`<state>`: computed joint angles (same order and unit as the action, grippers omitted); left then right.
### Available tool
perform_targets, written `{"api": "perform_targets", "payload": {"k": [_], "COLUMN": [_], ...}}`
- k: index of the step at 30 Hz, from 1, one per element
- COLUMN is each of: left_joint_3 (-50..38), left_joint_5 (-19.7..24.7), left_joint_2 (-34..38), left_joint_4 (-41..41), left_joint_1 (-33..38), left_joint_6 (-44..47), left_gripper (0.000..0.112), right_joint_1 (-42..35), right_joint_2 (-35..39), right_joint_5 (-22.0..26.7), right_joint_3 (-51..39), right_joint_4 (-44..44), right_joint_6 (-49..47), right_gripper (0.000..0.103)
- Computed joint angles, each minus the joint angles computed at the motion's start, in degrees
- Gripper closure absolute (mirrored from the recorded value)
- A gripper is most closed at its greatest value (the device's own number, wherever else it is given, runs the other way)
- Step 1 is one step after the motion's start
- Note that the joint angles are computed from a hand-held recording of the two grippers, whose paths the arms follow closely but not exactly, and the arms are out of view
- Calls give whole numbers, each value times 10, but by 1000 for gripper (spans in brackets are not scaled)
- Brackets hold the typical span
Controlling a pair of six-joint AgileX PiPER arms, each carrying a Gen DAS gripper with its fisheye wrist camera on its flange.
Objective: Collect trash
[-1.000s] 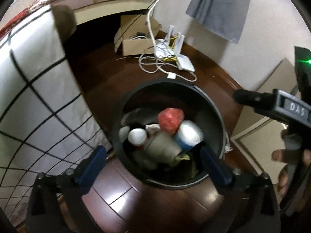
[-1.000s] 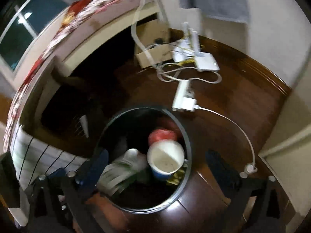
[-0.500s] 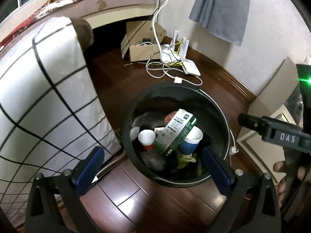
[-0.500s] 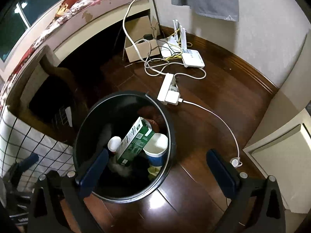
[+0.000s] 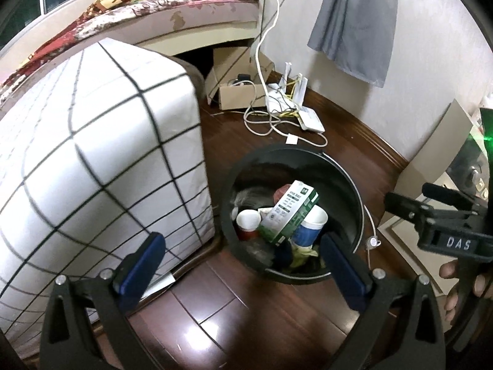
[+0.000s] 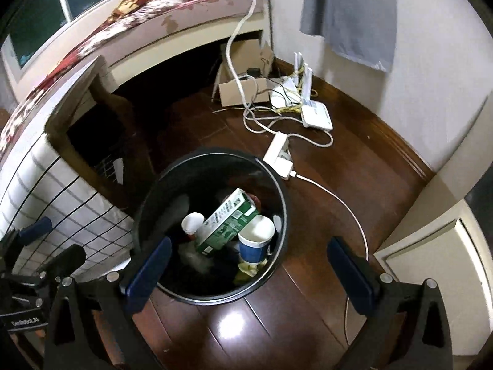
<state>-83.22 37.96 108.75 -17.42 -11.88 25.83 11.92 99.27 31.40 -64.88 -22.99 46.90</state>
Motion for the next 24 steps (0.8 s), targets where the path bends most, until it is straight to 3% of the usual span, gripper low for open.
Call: {"api": "perform_targets", "payload": {"k": [11, 24], "left_joint_3": [48, 71], "left_joint_5": [9, 54], "left_joint_2": [-88, -207], "left_joint_4": [-41, -67], "left_joint_1": [45, 110], "left_joint_6": [47, 59], "left_gripper": [11, 11], "right_joint_1": [105, 258], "right_joint_2": [-54, -115], "right_joint_5": [99, 293], "right_joint_3": [-29, -144], "right_joint_4": [-81, -168], "right_joint_6": [66, 123], "right_gripper": [1, 1]}}
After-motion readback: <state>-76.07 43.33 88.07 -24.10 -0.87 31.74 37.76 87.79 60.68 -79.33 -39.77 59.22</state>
